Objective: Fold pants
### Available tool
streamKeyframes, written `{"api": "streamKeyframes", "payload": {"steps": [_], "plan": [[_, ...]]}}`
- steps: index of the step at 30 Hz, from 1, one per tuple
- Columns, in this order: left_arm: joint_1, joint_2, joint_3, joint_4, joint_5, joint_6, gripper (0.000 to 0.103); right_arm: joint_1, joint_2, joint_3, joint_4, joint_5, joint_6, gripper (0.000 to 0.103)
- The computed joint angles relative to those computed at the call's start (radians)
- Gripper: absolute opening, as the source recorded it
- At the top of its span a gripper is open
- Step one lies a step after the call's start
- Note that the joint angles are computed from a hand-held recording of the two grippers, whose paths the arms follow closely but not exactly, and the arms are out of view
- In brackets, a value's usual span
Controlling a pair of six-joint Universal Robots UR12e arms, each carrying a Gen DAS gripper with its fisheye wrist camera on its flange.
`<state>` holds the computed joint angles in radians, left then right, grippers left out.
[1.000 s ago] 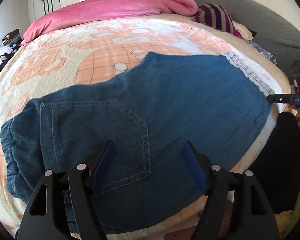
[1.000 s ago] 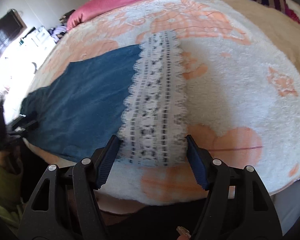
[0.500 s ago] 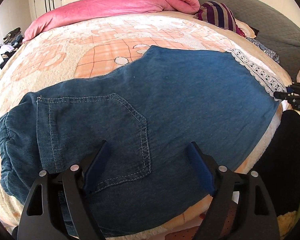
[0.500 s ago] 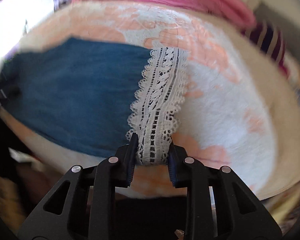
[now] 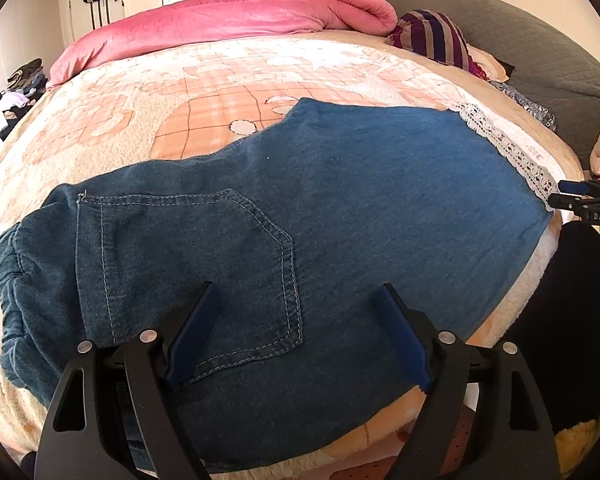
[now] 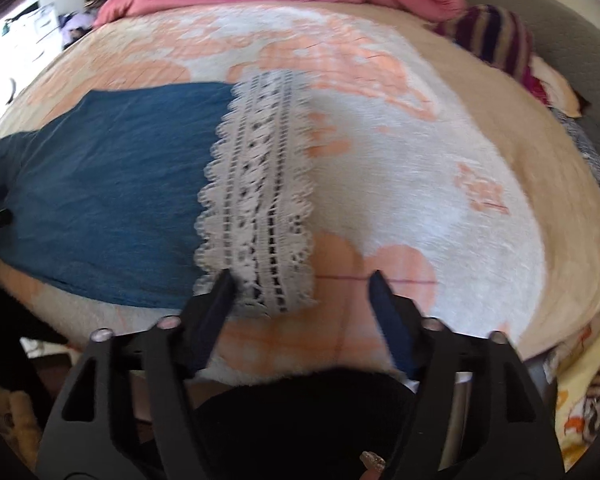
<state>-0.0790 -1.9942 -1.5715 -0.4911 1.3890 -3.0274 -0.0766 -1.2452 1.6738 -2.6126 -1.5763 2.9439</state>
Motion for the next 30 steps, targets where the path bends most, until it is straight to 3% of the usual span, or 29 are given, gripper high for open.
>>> {"api": "streamKeyframes", "payload": {"steps": [3,8,11,21,24,26,30], "plan": [[0.004,0.006,-0.004,0.004,-0.012,-0.013,0.08,0.002,-0.017,0.019,-0.056,-0.002,0.008,0.07],[0.012,0.031,-0.025,0.052,-0.021,-0.042,0.081,0.006,-0.029,0.026,-0.148,0.038,0.012,0.083],[0.014,0.046,-0.036,0.089,-0.001,-0.057,0.089,0.022,-0.022,0.013,-0.172,0.066,-0.011,0.088],[0.002,0.045,-0.029,0.095,0.001,-0.044,0.089,0.109,0.049,-0.064,-0.13,0.204,-0.082,0.089],[-0.009,0.034,-0.023,0.075,0.005,-0.018,0.089,0.135,0.074,-0.08,-0.135,0.202,-0.098,0.089],[-0.017,0.025,-0.014,0.044,0.045,0.002,0.089,0.142,0.08,-0.085,-0.114,0.191,-0.107,0.089],[-0.011,0.014,-0.006,-0.01,0.09,-0.018,0.089,0.139,0.089,-0.097,-0.035,0.136,-0.096,0.091]]}}
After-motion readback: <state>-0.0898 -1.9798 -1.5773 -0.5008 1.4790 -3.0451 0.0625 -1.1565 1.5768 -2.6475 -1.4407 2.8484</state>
